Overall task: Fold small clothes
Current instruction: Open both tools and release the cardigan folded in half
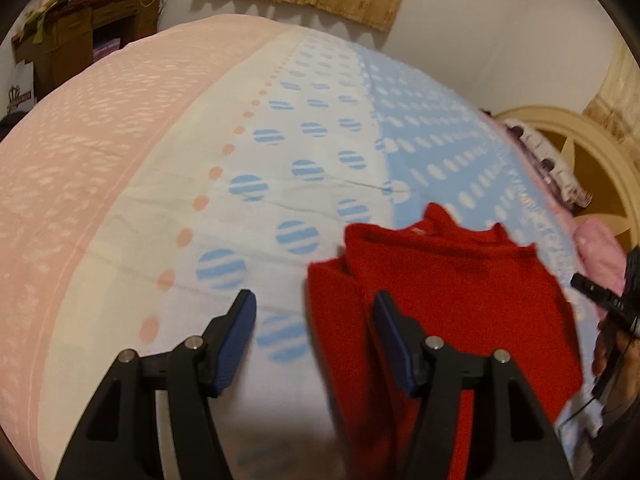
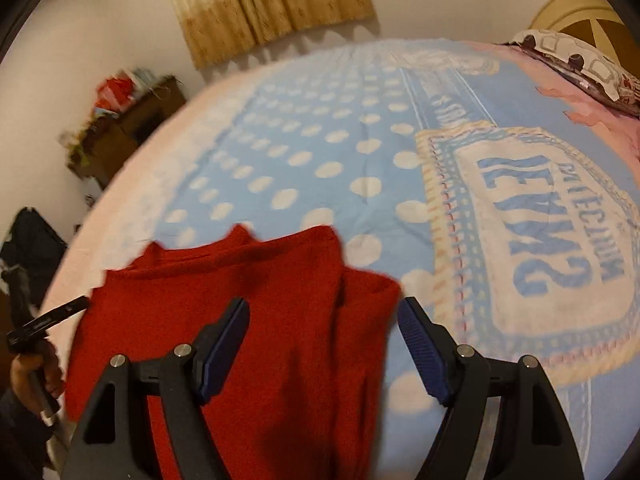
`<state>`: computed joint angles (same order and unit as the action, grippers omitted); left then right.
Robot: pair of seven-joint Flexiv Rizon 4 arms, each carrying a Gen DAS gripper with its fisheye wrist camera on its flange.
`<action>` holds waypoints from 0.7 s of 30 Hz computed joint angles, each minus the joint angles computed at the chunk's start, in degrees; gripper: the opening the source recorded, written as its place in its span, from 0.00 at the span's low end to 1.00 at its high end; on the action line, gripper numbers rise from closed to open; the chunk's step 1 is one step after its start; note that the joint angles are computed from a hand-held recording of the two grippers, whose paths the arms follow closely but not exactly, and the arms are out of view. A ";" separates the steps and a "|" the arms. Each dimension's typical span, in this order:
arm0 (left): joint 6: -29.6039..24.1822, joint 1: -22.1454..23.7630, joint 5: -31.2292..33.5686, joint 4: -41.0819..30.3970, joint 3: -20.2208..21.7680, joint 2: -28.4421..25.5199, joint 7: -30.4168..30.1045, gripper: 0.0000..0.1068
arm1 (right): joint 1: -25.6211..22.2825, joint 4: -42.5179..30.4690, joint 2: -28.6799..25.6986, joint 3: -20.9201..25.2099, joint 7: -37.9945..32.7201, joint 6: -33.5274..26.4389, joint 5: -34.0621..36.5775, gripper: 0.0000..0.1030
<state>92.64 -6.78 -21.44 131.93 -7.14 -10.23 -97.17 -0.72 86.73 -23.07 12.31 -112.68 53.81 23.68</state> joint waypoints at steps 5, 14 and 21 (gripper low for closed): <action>2.98 -5.67 6.23 3.43 4.86 4.07 -4.66 0.69 | -1.81 7.78 7.79 3.23 -11.08 -2.06 6.52 0.75; -6.16 -13.19 31.41 -0.35 14.68 3.52 -25.63 0.74 | 1.09 15.80 10.61 -0.67 -14.76 -0.30 10.00 0.75; -7.87 -13.33 45.07 -2.89 15.21 3.63 -37.56 0.84 | 3.38 20.21 12.39 -1.96 -14.30 4.04 5.11 0.74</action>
